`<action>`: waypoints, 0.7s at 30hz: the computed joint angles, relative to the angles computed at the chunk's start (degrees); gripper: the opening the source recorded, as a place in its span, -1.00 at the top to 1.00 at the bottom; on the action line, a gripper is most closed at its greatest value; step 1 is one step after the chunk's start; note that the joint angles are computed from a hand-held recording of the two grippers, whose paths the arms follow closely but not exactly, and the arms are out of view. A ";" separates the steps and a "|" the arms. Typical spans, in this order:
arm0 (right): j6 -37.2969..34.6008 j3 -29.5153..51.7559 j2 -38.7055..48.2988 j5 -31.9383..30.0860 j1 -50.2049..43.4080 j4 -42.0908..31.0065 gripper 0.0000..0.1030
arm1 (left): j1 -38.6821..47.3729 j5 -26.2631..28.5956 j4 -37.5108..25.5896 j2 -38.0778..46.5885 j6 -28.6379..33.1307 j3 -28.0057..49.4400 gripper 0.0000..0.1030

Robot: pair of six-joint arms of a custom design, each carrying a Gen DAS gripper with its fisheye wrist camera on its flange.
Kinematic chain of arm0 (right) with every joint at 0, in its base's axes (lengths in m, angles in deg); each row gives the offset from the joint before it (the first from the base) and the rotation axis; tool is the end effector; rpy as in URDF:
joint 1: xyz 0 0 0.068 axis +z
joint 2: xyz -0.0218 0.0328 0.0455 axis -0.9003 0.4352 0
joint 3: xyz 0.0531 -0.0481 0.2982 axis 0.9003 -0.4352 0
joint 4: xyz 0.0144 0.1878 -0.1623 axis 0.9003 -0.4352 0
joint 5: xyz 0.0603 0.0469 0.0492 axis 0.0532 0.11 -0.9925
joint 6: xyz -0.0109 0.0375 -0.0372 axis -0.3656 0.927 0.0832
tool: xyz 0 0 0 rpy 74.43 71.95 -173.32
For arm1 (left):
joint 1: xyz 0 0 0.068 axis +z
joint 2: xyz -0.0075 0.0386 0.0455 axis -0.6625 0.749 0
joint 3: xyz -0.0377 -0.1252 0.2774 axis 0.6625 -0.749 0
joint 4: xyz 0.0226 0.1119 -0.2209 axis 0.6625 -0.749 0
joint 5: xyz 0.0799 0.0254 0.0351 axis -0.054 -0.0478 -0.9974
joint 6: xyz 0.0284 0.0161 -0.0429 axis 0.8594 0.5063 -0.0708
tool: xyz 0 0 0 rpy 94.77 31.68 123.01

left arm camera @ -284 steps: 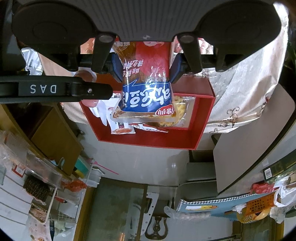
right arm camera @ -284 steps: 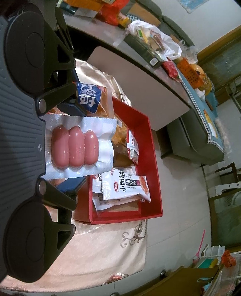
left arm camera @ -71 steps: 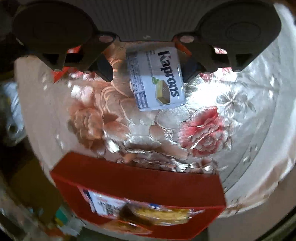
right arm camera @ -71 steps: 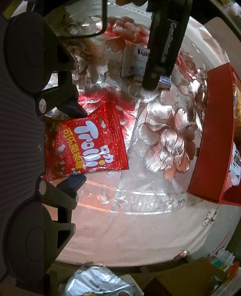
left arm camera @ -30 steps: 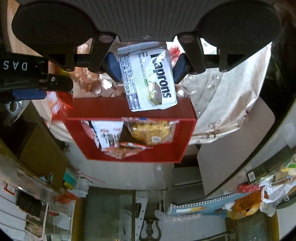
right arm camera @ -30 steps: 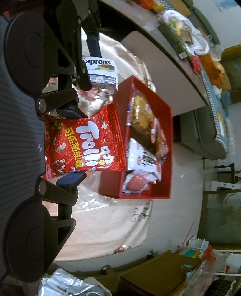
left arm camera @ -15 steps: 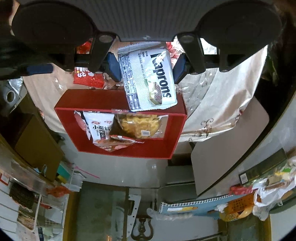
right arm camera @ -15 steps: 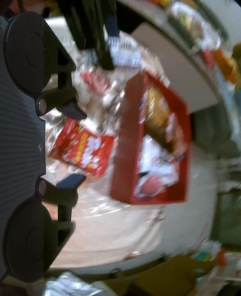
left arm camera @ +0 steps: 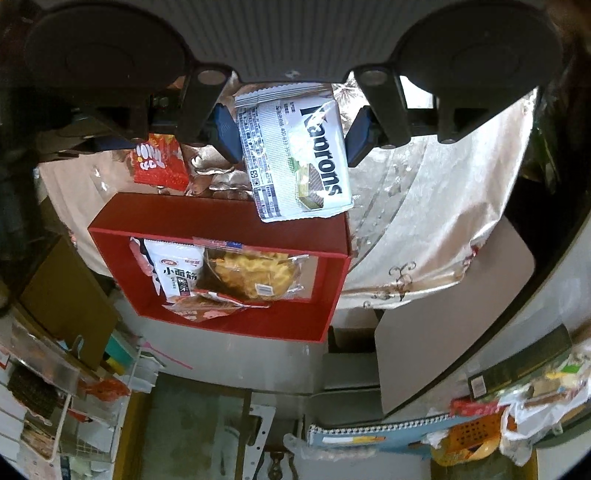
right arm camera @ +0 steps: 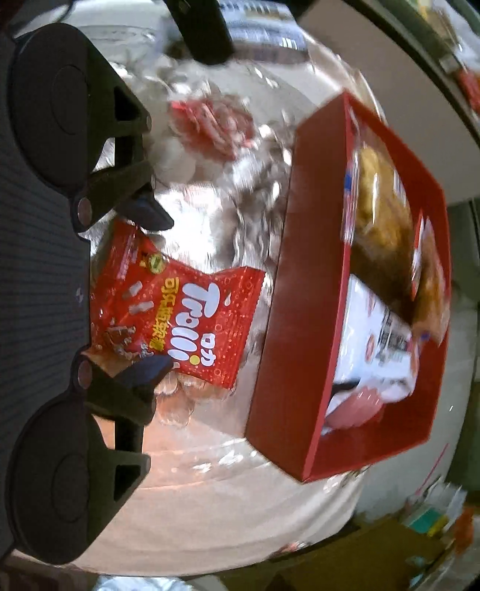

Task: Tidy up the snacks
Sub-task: 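Lift both packets and carry them over the red tray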

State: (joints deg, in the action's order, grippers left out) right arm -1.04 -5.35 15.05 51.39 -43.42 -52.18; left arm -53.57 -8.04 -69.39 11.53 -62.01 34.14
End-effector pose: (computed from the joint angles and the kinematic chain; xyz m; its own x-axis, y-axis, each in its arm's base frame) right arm 0.2169 0.0796 0.0938 -0.9110 0.0459 -0.4098 0.0103 0.9960 0.0886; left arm 0.1996 -0.0445 0.1537 -0.7705 0.1116 -0.6276 0.2004 0.9770 -0.0724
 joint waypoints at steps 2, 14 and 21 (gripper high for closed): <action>-0.09 -0.99 -2.51 -2.70 -1.63 -0.10 -0.17 | 0.43 0.73 -0.47 -0.74 0.20 -0.04 -0.03; -2.96 -3.69 -9.62 -4.85 -6.38 -2.23 -0.20 | -3.16 -1.08 0.72 1.10 -0.35 -0.42 -0.03; -2.01 -0.90 0.64 -2.95 -6.49 0.62 -0.59 | -4.92 -1.87 2.49 6.81 -0.91 -0.69 -0.03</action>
State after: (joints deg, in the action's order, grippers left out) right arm -3.05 -6.25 15.69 48.44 -49.90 -51.56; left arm -58.49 -9.91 -66.91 18.34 -62.92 33.45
